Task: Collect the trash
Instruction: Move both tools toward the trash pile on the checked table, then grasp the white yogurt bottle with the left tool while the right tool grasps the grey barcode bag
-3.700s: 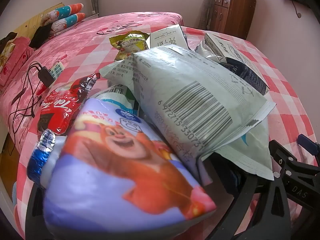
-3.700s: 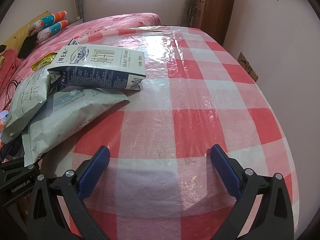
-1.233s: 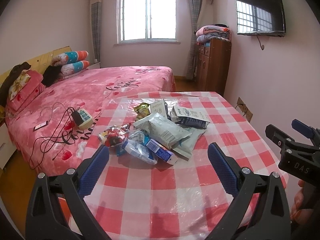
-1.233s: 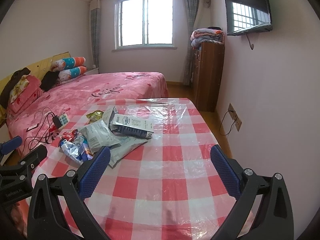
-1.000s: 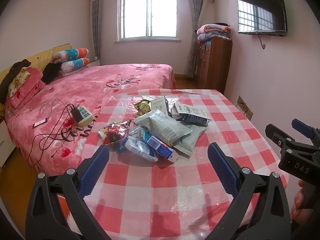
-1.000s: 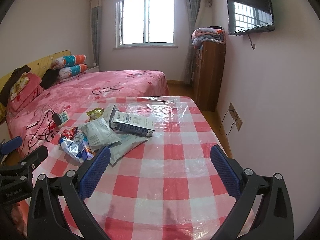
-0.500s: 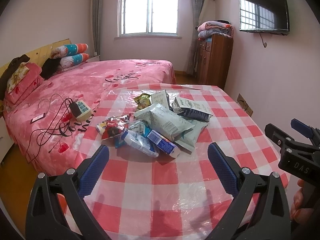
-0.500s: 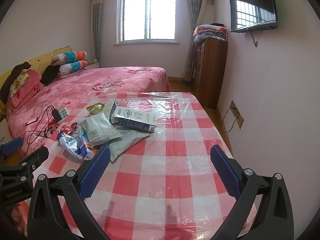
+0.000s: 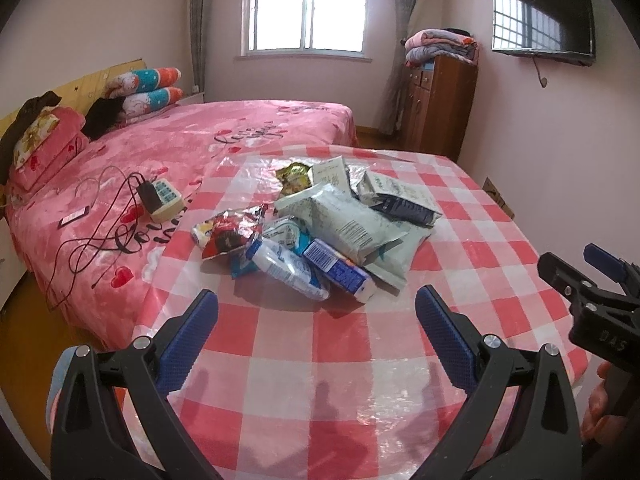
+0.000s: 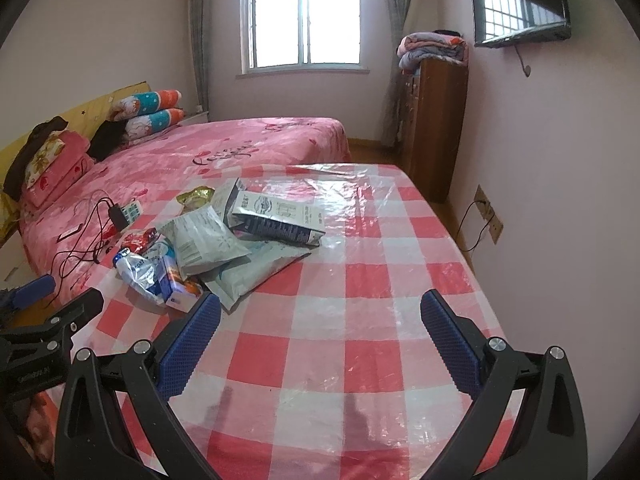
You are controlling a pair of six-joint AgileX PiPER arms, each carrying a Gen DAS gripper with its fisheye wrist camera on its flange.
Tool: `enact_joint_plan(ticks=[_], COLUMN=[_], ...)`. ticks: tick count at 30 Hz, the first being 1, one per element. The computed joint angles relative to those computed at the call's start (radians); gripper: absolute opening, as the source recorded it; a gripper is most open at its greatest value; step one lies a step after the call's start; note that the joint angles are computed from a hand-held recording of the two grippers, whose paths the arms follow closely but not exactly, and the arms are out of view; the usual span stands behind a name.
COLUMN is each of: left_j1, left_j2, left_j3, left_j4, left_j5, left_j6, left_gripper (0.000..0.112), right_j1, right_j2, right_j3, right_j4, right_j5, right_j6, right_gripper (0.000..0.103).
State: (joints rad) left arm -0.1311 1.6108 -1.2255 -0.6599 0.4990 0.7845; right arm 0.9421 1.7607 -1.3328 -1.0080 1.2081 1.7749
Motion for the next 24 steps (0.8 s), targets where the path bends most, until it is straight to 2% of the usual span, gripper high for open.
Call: enact_joint_plan(ticks=[6, 11, 16, 18, 20, 22, 24], left_j1=[0.03, 0.055, 0.106, 0.127, 0.128, 0.121, 0.111], left_j2=[0.086, 0.169, 0.263, 0.304, 0.326, 0.339, 0.352], left_j3=[-0.05, -0.119, -0.236, -0.288, -0.314, -0.327, -0.342], left_j4=[-0.001, 0.029, -0.015, -0.052, -0.069, -0.07, -0.062], left_j5=[0.027, 0.06, 0.194, 0.262, 0.283, 0.277, 0.267], left_j6=[-0.024, -0.07, -0.104, -0.12, -0.131, -0.136, -0.147], left_gripper=[0.099, 0.099, 0.099, 0.099, 0.099, 0.099, 0.099], right_j1=[-0.055, -0.13, -0.214, -0.247, -0.287, -0.308, -0.335], right_j2=[-0.037, -0.074, -0.086, -0.08, -0.065, -0.048, -0.013], right_j3=[0.102, 0.198, 0.239, 0.23, 0.206, 0.177, 0.125], right_j4=[0.003, -0.006, -0.032, -0.021, 0.004, 0.027, 0.096], right_j5=[-0.149, -0.342, -0.542, -0.604, -0.686, -0.728, -0.766], right_j6=[0.05, 0.097, 0.102, 0.07, 0.011, -0.043, -0.156], right_gripper=[0.099, 0.099, 0.098, 0.098, 0.097, 0.096, 0.086])
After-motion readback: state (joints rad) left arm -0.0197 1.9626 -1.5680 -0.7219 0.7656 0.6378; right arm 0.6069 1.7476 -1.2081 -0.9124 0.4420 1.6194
